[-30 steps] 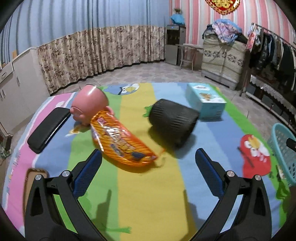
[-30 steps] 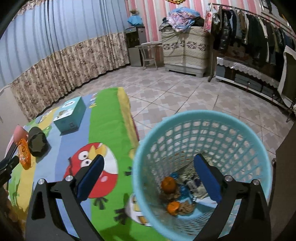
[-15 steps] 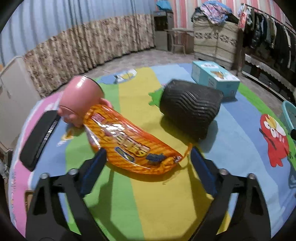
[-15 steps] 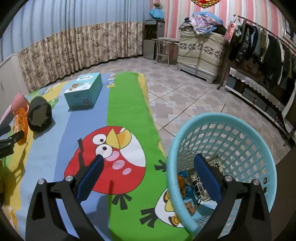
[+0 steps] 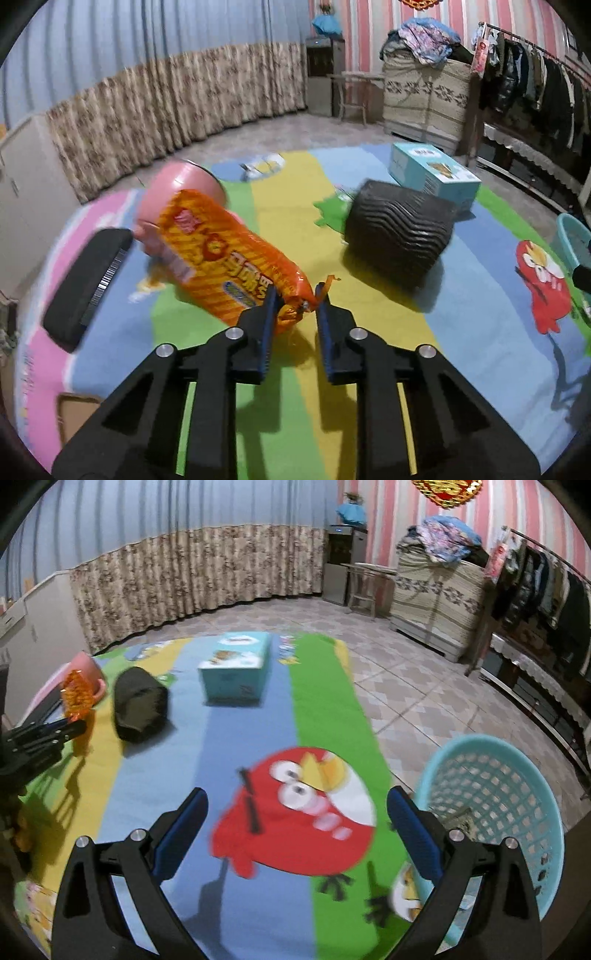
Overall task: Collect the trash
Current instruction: 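Grasp the orange snack bag with the left gripper while the right grasps the black ribbed cylinder, then lift snack bag and black cylinder and carry both over the blue basket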
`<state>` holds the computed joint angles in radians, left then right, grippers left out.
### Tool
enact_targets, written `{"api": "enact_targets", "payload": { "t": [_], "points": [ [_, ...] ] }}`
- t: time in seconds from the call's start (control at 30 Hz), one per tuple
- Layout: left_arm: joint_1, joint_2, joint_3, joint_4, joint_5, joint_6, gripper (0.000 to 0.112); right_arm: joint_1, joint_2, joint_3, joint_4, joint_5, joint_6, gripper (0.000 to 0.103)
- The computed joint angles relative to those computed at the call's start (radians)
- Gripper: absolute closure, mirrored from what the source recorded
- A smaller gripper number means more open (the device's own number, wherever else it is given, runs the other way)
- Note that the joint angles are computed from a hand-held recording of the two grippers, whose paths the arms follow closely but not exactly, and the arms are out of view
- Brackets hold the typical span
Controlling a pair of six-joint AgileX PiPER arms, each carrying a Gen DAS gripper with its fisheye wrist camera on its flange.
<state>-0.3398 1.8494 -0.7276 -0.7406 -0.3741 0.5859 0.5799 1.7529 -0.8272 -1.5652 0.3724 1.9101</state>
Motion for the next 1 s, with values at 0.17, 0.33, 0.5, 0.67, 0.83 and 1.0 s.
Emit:
{"api": "enact_targets", "payload": {
  "t": [0.17, 0.33, 0.5, 0.67, 0.83, 1.0],
  "points": [
    [0.085, -0.047, 0.025, 0.048, 0.019, -0.053, 0.093, 0.069, 0.086, -0.168, 0.19, -0.006, -0.186, 0.008],
    [0.177, -0.05, 0.01, 0.046, 0.052, -0.062, 0.094, 0.123, 0.221, -0.376, 0.365, 0.01, -0.361, 0.005],
    [0.183, -0.046, -0.001, 0.032, 0.046, -0.056, 0.094, 0.136, 0.368, -0.616, 0.659, 0.04, -0.669, 0.005],
    [0.211, -0.056, 0.016, 0.187, 0.051, -0.214, 0.094, 0.124, 0.508, -0.839, 0.9, 0.114, -0.945, 0.005],
    [0.248, -0.054, 0.021, 0.311, 0.066, -0.339, 0.094, 0.125, 0.566, -0.929, 0.938, 0.157, -1.034, 0.007],
    [0.284, -0.038, 0.009, 0.393, 0.09, -0.436, 0.094, 0.138, 0.523, -0.853, 0.853, 0.138, -0.959, 0.02]
  ]
}}
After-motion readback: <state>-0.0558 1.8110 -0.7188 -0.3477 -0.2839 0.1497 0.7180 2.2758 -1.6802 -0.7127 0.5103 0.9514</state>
